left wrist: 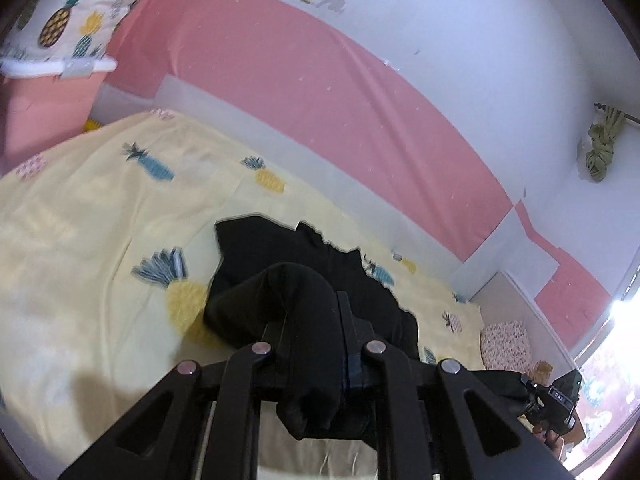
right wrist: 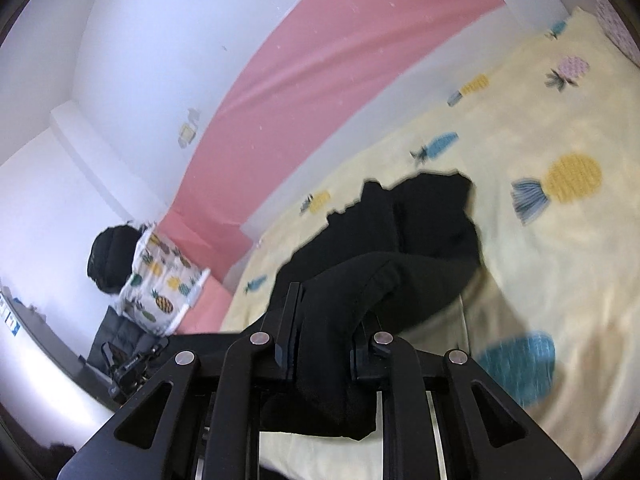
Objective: Fold large clothes
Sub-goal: 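Grasp the coat hem with the left gripper while the right gripper grasps it too, then lift the hem with both grippers and fold it toward the collar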
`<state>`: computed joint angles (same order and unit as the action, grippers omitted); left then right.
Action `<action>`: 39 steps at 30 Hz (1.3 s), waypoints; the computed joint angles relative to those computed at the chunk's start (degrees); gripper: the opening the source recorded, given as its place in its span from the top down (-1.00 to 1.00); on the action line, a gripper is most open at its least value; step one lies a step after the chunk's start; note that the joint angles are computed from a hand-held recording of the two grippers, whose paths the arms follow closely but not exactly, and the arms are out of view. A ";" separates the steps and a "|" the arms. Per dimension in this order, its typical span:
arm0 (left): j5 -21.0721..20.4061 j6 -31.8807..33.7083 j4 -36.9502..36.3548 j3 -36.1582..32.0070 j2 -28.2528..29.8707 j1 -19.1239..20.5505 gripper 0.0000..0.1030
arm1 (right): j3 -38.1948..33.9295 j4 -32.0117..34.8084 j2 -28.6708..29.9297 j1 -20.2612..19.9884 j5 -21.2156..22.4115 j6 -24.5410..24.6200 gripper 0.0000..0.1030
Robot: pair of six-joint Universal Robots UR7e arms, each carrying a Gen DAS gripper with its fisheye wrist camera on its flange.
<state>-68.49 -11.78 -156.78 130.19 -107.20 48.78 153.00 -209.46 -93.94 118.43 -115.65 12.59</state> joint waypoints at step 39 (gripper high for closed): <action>5.36 7.23 6.65 -55.43 63.51 16.96 0.47 | -39.84 21.07 27.68 -29.86 10.33 2.60 0.40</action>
<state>-63.13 -4.55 -150.13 74.76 -43.69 65.74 113.16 -188.40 -66.26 88.57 -105.32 15.20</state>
